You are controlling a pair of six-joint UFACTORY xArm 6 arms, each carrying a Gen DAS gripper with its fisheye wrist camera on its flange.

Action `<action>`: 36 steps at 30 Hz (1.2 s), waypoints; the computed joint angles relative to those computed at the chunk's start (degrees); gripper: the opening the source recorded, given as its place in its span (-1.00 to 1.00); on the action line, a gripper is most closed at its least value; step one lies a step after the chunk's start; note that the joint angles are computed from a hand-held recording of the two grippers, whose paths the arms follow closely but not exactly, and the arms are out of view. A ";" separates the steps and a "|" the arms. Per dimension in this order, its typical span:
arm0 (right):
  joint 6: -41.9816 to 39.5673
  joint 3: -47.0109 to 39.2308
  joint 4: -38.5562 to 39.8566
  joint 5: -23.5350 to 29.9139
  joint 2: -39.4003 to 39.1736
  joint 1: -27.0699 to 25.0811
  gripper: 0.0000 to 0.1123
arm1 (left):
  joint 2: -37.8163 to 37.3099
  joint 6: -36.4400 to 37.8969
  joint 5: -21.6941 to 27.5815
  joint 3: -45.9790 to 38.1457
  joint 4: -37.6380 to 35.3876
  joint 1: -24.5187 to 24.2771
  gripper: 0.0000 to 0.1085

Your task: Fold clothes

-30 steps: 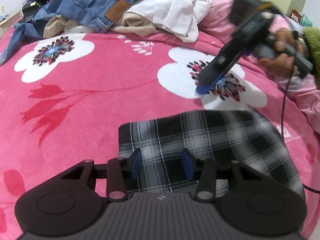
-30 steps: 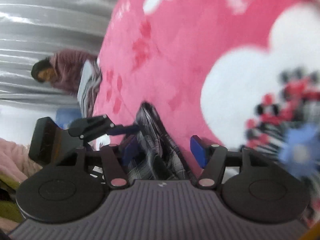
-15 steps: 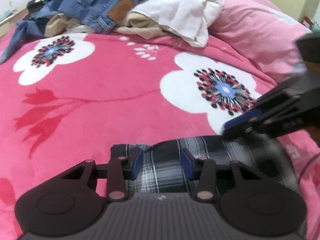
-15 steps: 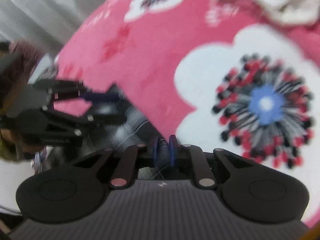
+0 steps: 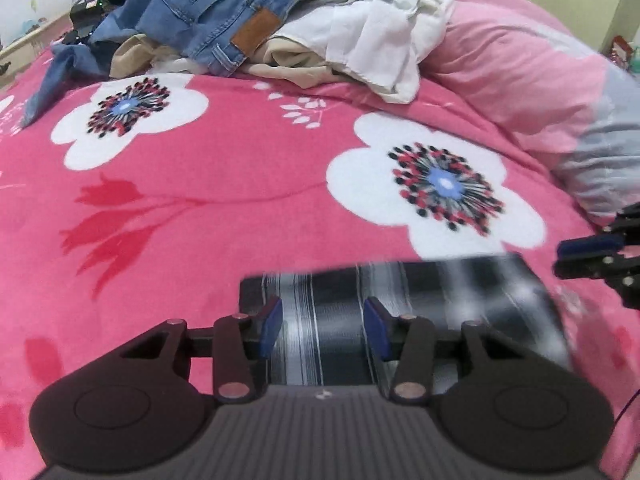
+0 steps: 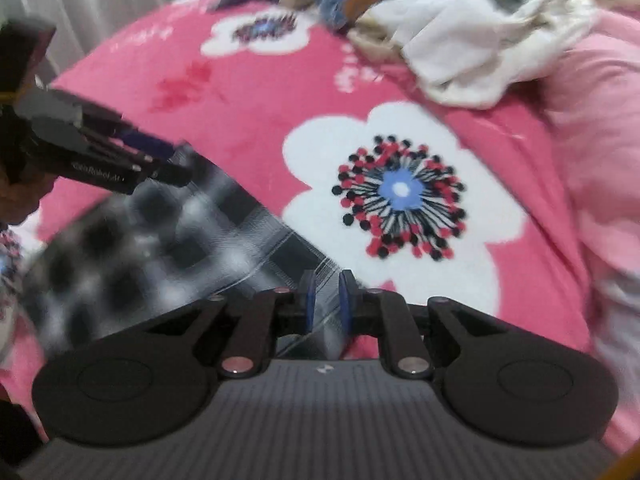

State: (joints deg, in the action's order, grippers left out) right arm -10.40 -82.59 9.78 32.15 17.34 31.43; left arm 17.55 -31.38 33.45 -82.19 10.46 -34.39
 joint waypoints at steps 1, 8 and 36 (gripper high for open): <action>1.00 1.35 -0.76 0.77 -1.80 0.97 -0.79 | -1.85 1.57 0.65 1.86 -1.84 -0.51 -0.14; 8.60 7.29 -5.53 4.66 -5.12 8.03 -0.82 | -7.79 7.23 4.60 10.59 -7.82 -4.54 -0.13; 41.43 19.30 -19.28 4.24 -10.76 14.03 -0.83 | -8.16 8.64 0.63 13.08 -7.54 -4.70 -0.11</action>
